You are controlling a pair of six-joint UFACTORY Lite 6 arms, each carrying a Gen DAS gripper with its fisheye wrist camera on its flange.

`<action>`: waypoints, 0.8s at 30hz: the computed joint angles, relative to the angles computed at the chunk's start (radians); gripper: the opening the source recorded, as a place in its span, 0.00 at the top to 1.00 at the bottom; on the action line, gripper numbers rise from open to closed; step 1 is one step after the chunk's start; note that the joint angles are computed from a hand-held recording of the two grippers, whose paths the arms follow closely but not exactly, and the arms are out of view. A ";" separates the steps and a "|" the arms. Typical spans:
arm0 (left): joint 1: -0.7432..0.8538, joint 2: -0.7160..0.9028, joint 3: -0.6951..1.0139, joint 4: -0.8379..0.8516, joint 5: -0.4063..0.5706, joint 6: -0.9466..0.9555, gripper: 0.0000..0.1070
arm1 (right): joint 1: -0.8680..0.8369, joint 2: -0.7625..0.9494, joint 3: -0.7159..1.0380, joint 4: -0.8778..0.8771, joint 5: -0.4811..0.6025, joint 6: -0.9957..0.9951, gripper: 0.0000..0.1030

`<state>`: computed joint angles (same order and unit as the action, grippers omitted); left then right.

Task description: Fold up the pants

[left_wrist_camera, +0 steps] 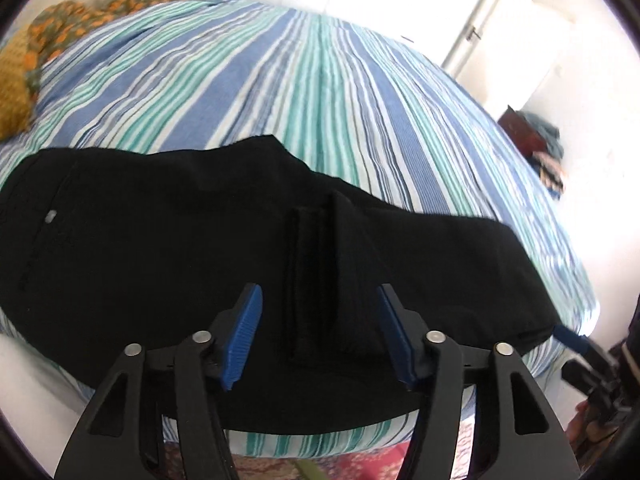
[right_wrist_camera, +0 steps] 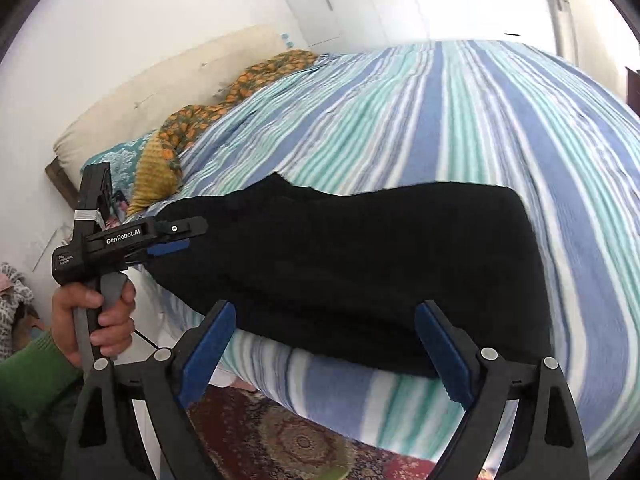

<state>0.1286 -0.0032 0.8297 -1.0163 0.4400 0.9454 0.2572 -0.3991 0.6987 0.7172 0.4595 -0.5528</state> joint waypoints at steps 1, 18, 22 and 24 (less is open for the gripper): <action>-0.035 0.008 0.001 0.020 -0.022 -0.018 0.45 | -0.057 -0.052 -0.036 0.000 0.037 -0.004 0.12; -0.094 0.066 0.017 0.472 -0.142 -0.439 0.82 | -0.205 -0.057 -0.005 0.088 0.064 -0.117 0.12; -0.094 0.008 -0.003 0.530 -0.178 -0.529 0.37 | -0.205 -0.044 -0.001 0.072 0.057 -0.114 0.12; -0.109 0.052 0.022 0.603 -0.186 -0.614 0.37 | -0.236 -0.052 -0.002 0.122 0.081 -0.164 0.12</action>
